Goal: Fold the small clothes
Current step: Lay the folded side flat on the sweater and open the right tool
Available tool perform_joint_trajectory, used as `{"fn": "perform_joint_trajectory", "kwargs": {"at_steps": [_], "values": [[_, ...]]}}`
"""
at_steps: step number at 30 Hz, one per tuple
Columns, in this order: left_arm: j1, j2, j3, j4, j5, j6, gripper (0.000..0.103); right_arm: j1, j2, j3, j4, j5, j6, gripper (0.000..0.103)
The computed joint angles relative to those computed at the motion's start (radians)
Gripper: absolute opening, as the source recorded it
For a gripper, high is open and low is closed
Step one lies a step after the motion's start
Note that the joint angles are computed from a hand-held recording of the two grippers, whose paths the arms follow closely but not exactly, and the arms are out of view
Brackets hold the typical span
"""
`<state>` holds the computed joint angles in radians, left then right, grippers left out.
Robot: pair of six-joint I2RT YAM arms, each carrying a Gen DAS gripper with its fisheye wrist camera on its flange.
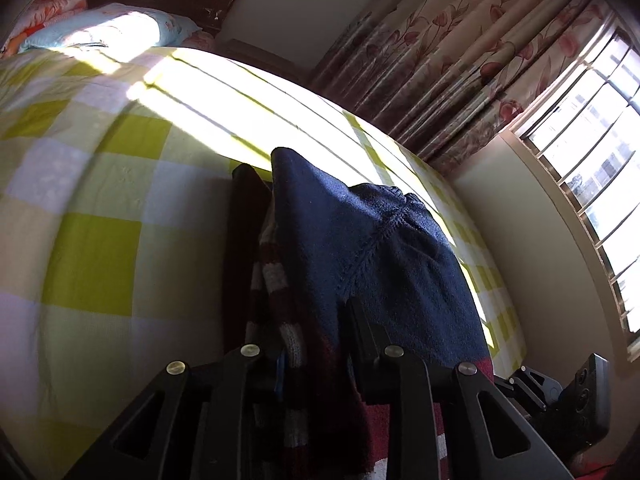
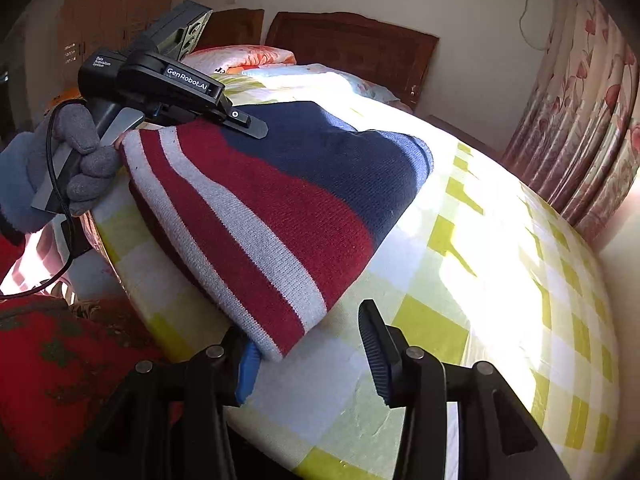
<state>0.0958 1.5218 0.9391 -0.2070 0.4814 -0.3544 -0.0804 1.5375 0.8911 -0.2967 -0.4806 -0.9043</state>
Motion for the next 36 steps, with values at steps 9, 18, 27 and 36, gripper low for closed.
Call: {"fn": "perform_joint_trajectory", "kwargs": {"at_steps": [9,18,27,36], "values": [[-0.185,-0.438,-0.186,0.012,-0.207,0.019,0.103,0.019,0.016,0.001,0.022,0.004,0.033,0.047],[-0.319,-0.276,-0.207,0.02,-0.401,0.075,0.103,0.003,0.04,0.023,0.004,-0.015,0.019,0.047],[-0.325,-0.411,-0.292,0.062,-0.403,0.039,0.103,-0.126,-0.015,0.116,-0.343,-0.327,-0.266,0.036],[-0.482,-0.316,-0.302,0.052,-0.668,0.114,0.103,0.046,0.073,0.072,-0.099,-0.149,-0.114,0.02]]}}
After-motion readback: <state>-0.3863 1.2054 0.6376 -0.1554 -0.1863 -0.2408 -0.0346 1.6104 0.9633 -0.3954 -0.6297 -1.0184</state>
